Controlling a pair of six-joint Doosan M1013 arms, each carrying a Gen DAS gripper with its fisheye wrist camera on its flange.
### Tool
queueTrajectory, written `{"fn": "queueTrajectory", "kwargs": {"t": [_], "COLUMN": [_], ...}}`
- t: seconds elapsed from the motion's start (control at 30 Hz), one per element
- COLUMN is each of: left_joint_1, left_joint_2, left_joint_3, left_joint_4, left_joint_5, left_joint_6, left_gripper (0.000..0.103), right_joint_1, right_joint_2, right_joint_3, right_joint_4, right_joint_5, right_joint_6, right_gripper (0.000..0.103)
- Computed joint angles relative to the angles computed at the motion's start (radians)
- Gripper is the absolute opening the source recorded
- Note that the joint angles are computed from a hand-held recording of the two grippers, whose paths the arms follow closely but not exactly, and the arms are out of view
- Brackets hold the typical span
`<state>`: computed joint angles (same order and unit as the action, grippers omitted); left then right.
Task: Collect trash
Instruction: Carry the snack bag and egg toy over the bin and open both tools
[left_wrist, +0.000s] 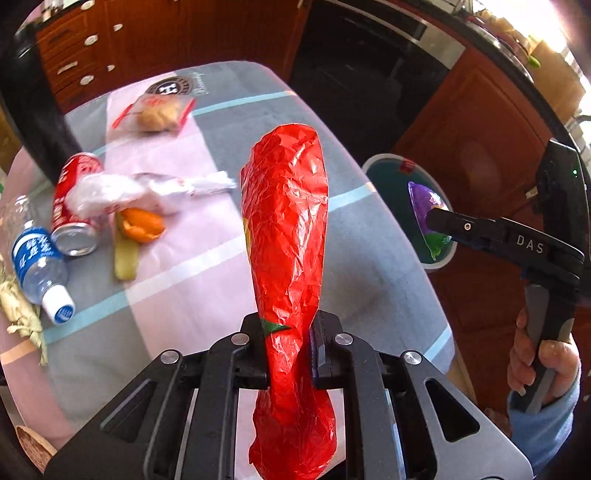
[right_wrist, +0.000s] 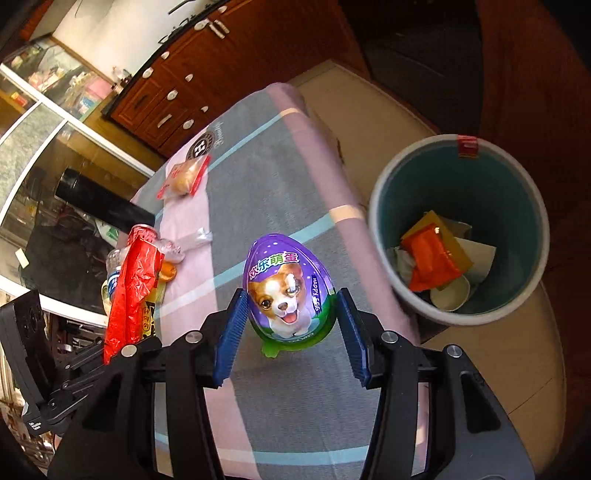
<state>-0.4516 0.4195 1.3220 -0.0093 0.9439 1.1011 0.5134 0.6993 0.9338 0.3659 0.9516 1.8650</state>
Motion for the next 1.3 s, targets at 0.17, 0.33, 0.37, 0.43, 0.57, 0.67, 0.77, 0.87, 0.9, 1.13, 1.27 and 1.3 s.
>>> {"fn": "queueTrajectory", "kwargs": {"t": [0.17,0.33,0.37,0.43,0.57,0.67,0.77,0.87,0.9,1.13,1.27,1.3], "left_joint_1": [-0.02,-0.036,-0.039,-0.042,-0.047,-0.048,-0.044,-0.045,-0.046,-0.053,-0.052,-0.053], "left_joint_2": [0.088,0.172,0.189,0.224,0.281,0.313,0.346,0.372,0.384,0.47,0.515,0.524], "left_joint_3": [-0.131,-0.261,-0.288,-0.34,-0.43,-0.478,-0.521,-0.558,-0.575,-0.71,-0.785,-0.798], "left_joint_4": [-0.042,-0.085,-0.09,-0.105,-0.121,-0.131,-0.142,-0.147,-0.149,-0.176,-0.195,-0.195], "left_joint_5": [0.047,0.102,0.115,0.141,0.186,0.213,0.241,0.27,0.28,0.357,0.385,0.39], "left_joint_6": [0.081,0.151,0.162,0.182,0.203,0.214,0.232,0.244,0.247,0.282,0.298,0.301], "left_gripper": [0.014,0.014,0.014,0.015,0.015,0.016,0.017,0.017,0.017,0.018,0.027,0.037], "right_joint_1": [-0.049,-0.089,-0.095,-0.104,-0.117,-0.124,-0.127,-0.132,-0.133,-0.146,-0.152,-0.153], "right_joint_2": [-0.032,-0.042,-0.04,-0.032,-0.012,0.0,0.006,0.007,0.006,-0.011,-0.021,-0.023], "right_joint_3": [0.056,0.081,0.081,0.076,0.056,0.042,0.034,0.034,0.035,0.058,0.069,0.07], "right_joint_4": [-0.026,-0.064,-0.067,-0.069,-0.069,-0.066,-0.085,-0.086,-0.091,-0.117,-0.133,-0.14], "right_joint_5": [-0.044,-0.05,-0.044,-0.027,0.004,0.018,0.023,0.025,0.025,0.014,0.013,0.014], "right_joint_6": [0.059,0.12,0.127,0.136,0.149,0.158,0.164,0.177,0.185,0.26,0.284,0.29], "right_gripper": [0.048,0.048,0.048,0.048,0.053,0.066,0.069,0.076,0.076,0.084,0.084,0.084]}}
